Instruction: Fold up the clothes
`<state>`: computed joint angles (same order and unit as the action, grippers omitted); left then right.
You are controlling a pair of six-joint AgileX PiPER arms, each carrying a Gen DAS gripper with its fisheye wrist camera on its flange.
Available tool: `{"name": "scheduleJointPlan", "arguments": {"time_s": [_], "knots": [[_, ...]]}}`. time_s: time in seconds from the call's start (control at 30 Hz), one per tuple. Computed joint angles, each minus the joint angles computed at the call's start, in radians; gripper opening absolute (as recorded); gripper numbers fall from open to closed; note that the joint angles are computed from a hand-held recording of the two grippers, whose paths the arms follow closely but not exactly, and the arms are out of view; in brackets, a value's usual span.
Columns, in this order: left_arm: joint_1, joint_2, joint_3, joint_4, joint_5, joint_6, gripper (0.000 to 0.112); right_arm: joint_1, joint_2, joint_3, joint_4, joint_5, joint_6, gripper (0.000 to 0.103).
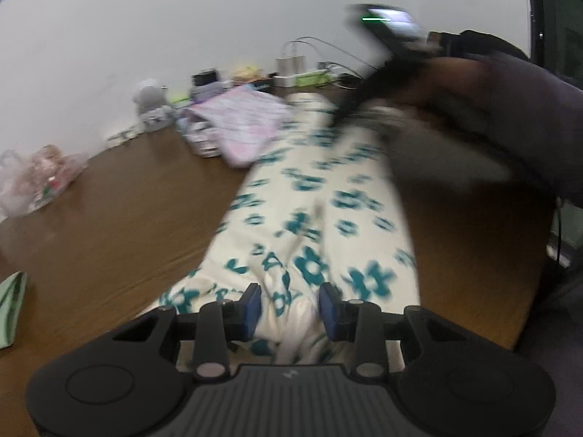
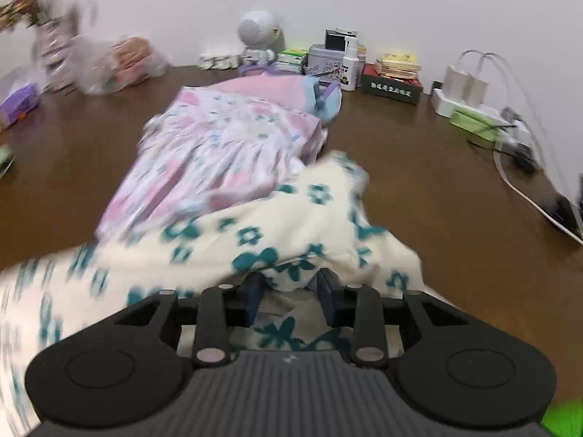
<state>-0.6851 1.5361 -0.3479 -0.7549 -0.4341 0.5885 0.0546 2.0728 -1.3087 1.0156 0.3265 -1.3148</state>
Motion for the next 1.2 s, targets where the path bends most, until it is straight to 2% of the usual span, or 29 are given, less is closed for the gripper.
{"name": "scheduleJointPlan", "arguments": {"time_s": [0.07,0.17,0.2,0.23,0.27,0.3,0.33,0.37,0.4,0.43,0.5,0.53,0.57,0.6,0.63,0.67,0.73,0.8,0.87,0.93,0.97,1.03,1.1,1.13,1.2], "knots": [[-0.046,0.03,-0.062,-0.117,0.022,0.029,0.032,0.036,0.115,-0.2,-0.181,0.032,0.19,0.031],[-0.098,0.112,-0.169,-0.256,0.021,0.025,0.032,0.074,0.283,-0.5,-0.38,0.105,0.367,0.029],[-0.108,0.134,-0.203,-0.31,0.024,0.035,0.032,0.073,0.328,-0.6,-0.446,0.162,0.451,0.03],[-0.113,0.142,-0.223,-0.323,0.026,0.02,0.032,0.066,0.348,-0.675,-0.498,0.238,0.541,0.03],[-0.117,0.112,-0.206,-0.297,0.022,-0.019,0.032,0.058,0.351,-0.71,-0.511,0.275,0.599,0.03],[-0.121,0.063,-0.165,-0.23,0.007,-0.091,0.033,0.049,0.337,-0.704,-0.488,0.278,0.619,0.032],[-0.121,0.015,-0.123,-0.144,-0.01,-0.18,0.036,0.026,0.29,-0.659,-0.453,0.321,0.599,0.036],[-0.123,-0.03,-0.08,-0.097,-0.036,-0.231,0.042,0.0,0.226,-0.574,-0.381,0.326,0.543,0.039],[-0.129,-0.074,-0.037,-0.09,-0.067,-0.244,0.05,-0.023,0.168,-0.474,-0.31,0.314,0.454,0.042],[-0.134,-0.101,-0.009,-0.123,-0.099,-0.219,0.052,-0.048,0.109,-0.374,-0.235,0.301,0.361,0.046],[-0.109,-0.091,0.009,-0.196,-0.109,-0.154,0.053,-0.076,0.023,-0.211,-0.139,0.257,0.233,0.057],[-0.091,-0.071,0.01,-0.188,-0.1,-0.165,0.051,-0.081,0.016,-0.177,-0.147,0.245,0.228,0.058],[-0.071,-0.042,0.007,-0.153,-0.087,-0.203,0.044,-0.085,0.025,-0.168,-0.162,0.246,0.243,0.058],[-0.052,-0.013,0.003,-0.119,-0.074,-0.241,0.032,-0.077,0.041,-0.162,-0.185,0.233,0.27,0.05],[-0.034,0.016,-0.002,-0.084,-0.062,-0.278,0.027,-0.068,0.054,-0.151,-0.186,0.211,0.284,0.031],[-0.015,0.045,-0.008,-0.049,-0.05,-0.315,0.026,-0.057,0.064,-0.149,-0.164,0.188,0.263,0.03],[-0.046,0.082,-0.021,-0.061,-0.072,-0.335,0.026,-0.045,0.088,-0.158,-0.118,0.167,0.207,0.019],[-0.08,0.108,-0.035,-0.063,-0.088,-0.385,0.025,-0.033,0.135,-0.228,-0.137,0.173,0.243,0.017],[-0.13,0.159,-0.095,-0.131,-0.093,-0.379,0.024,-0.019,0.174,-0.295,-0.18,0.169,0.297,0.016],[-0.173,0.213,-0.206,-0.254,-0.059,-0.275,0.021,0.002,0.236,-0.411,-0.275,0.177,0.389,0.016],[-0.187,0.228,-0.246,-0.263,-0.035,-0.262,0.021,0.012,0.275,-0.486,-0.339,0.191,0.452,0.016],[-0.2,0.233,-0.283,-0.196,0.012,-0.303,0.024,0.019,0.308,-0.571,-0.444,0.214,0.569,0.018],[-0.193,0.197,-0.259,-0.164,-0.005,-0.331,0.028,0.002,0.256,-0.503,-0.414,0.183,0.533,0.023],[-0.185,0.173,-0.238,-0.156,-0.022,-0.339,0.028,-0.012,0.198,-0.423,-0.341,0.163,0.455,0.031],[-0.163,0.137,-0.209,-0.167,-0.044,-0.331,0.032,-0.073,0.07,-0.237,-0.148,0.188,0.255,0.036]]}}
